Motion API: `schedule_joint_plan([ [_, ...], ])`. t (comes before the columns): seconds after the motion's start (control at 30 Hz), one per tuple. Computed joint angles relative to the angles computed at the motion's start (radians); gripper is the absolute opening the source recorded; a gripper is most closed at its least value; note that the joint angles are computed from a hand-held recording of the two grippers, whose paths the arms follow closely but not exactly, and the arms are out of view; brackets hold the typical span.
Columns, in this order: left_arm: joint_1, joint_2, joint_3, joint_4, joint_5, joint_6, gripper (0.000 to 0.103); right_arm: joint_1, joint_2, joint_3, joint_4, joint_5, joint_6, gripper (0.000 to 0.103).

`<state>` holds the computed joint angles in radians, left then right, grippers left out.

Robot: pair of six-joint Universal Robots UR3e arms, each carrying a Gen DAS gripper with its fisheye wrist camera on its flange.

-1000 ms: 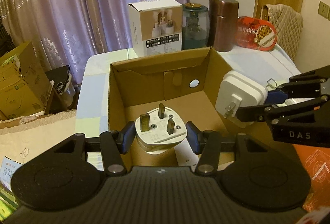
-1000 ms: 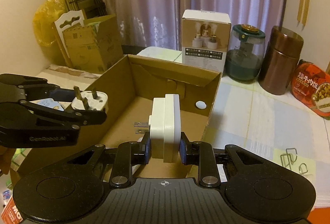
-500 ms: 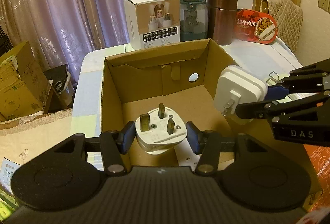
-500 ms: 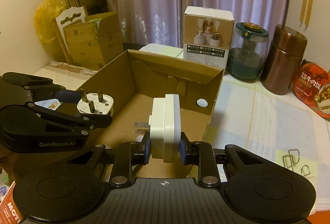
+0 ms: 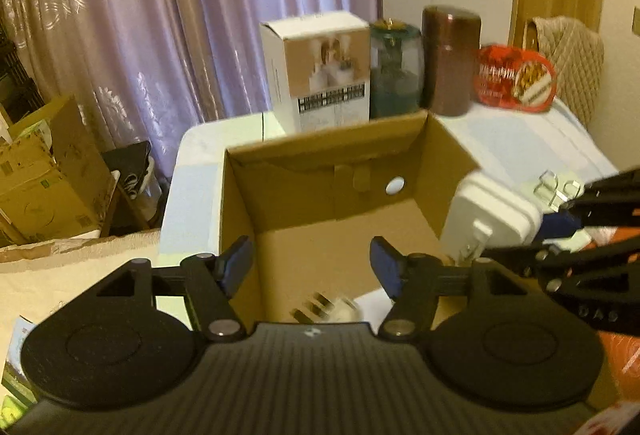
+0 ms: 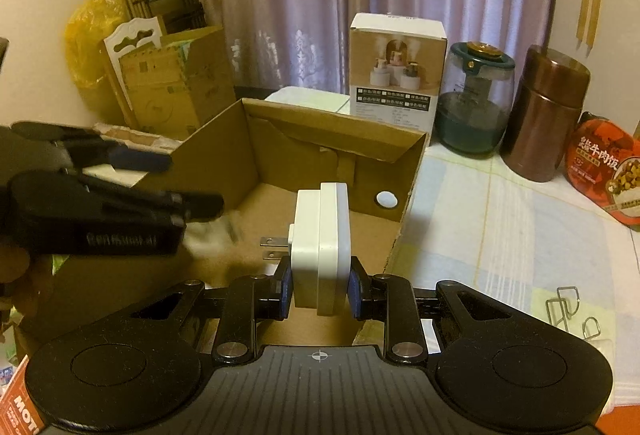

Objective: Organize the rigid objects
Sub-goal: 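Open the left gripper to drop the plug while the right gripper releases the adapter inside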

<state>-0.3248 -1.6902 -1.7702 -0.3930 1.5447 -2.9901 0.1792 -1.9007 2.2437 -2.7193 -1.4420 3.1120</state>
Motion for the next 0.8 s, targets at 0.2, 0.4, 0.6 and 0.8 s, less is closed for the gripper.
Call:
schedule_joint_plan([
  [0.2, 0.011, 0.044, -0.010, -0.025, -0.001, 0.007, 0.060, -0.010, -0.018, 0.004, 0.016, 0.013, 0.004, 0.024],
  [0.4, 0.007, 0.069, -0.028, -0.044, -0.005, 0.006, 0.060, 0.003, -0.021, -0.008, 0.032, 0.009, 0.014, 0.024],
  [0.6, 0.002, 0.087, -0.049, -0.045, -0.010, 0.000, 0.060, 0.008, -0.026, -0.015, 0.046, 0.002, 0.013, 0.024],
  [0.8, 0.002, 0.092, -0.055, -0.044, -0.009, 0.003, 0.060, 0.010, -0.029, -0.014, 0.047, 0.000, 0.015, 0.024],
])
